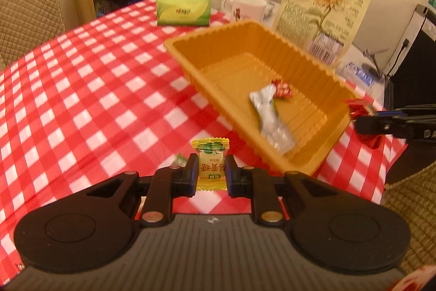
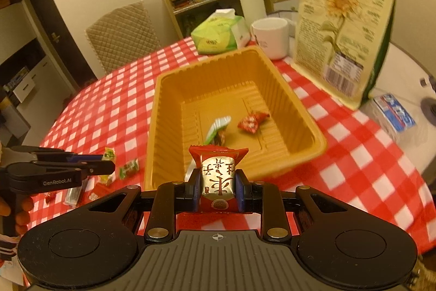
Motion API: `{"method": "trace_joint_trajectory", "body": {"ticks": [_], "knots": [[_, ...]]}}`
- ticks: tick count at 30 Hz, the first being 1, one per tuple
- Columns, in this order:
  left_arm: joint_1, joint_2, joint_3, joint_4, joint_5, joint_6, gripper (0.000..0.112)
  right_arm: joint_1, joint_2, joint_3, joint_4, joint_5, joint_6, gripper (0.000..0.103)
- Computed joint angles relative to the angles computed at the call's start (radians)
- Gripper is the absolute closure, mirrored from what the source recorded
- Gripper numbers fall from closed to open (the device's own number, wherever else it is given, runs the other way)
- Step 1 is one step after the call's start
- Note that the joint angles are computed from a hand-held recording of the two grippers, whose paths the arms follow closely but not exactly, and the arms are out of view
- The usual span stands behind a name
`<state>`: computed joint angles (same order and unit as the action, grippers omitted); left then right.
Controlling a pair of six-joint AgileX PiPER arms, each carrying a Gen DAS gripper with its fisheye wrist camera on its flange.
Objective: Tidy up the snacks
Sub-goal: 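Carry both candies over the orange tray with both grippers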
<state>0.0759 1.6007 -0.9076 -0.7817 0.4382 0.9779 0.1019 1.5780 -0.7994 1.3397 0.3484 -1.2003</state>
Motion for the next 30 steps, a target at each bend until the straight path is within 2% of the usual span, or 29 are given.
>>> {"method": "trace_joint_trajectory", "body": {"ticks": [8,14,22,30], "knots": [[-0.111,0.056,-0.125,0.122,-0.046,-0.229,0.094,-0.03,0.13,-0.172,-0.017,0.056,-0.048,0.077],[-0.175,0.149,-0.261,0.257,-0.052,-0.44,0.094,-0.038,0.261,-0.337,-0.11,0.095,0.006,0.077],[-0.227,0.295,-0.455,0.473,-0.016,-0.715,0.094,-0.04,0.414,-0.55,-0.25,0.137,0.105,0.077],[-0.254,0.4,-0.595,0.611,0.024,-0.87,0.094,-0.043,0.511,-0.692,-0.336,0.18,0.187,0.077]]}}
